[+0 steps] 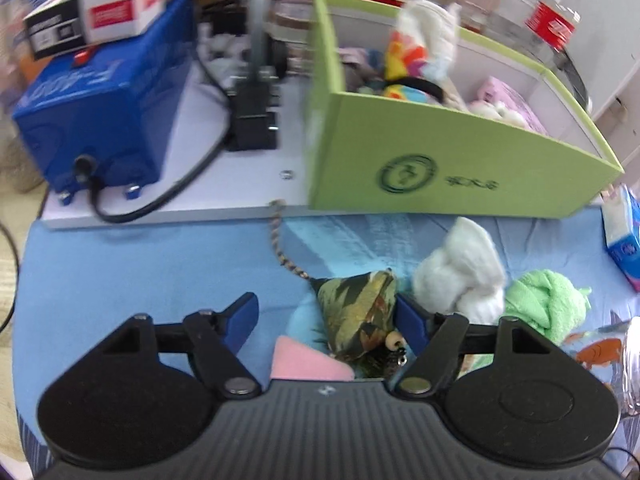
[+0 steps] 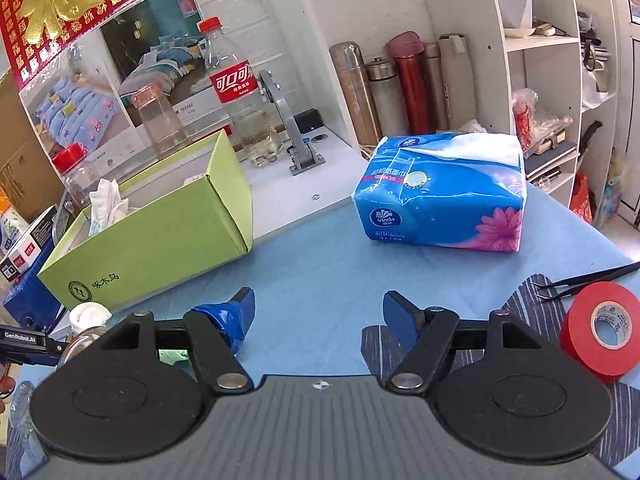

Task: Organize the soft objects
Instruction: 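Move the left gripper toward the pink sponge while the right moves toward the green towel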

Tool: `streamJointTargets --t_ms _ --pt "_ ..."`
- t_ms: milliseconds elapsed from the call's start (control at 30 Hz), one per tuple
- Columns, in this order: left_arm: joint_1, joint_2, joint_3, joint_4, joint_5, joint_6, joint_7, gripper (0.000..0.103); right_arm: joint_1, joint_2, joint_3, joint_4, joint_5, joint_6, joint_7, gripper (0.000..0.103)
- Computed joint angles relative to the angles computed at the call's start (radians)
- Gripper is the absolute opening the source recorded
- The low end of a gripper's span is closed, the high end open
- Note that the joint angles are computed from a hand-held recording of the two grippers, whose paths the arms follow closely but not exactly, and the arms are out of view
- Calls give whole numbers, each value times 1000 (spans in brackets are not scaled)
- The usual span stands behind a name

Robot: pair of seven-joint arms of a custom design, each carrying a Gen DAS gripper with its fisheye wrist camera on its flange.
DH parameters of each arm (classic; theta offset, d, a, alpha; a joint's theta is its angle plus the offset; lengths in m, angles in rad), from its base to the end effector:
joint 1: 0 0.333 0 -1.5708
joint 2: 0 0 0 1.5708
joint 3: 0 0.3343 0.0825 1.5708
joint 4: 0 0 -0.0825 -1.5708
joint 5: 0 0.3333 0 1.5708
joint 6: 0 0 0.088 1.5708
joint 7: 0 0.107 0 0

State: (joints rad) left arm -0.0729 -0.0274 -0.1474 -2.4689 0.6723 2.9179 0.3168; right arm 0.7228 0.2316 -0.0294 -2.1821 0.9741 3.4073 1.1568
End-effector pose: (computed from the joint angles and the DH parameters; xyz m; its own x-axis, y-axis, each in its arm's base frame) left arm 0.4483 -0.1403 0.4040 0.3493 -0.9201 0.1774 -0.7833 -0.3906 -0.4836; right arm 0.4753 0.2748 0.4286 0.1723 -0.9461 -0.2743 -0.6725 0.0904 -0.7345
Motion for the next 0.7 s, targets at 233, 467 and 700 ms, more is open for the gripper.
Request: streamJointTargets --t_ms 233,467,700 --pt "47 -128 16 -90 222 -118 -322 76 19 7 -10 14 -6 -4 -3 57" --pt "51 -245 -10 -190 224 -54 -337 76 76 9 -61 23 -2 -15 -7 57" --pt "28 -121 -17 -132 147 -57 -226 77 -64 -10 89 -3 -79 -16 44 57"
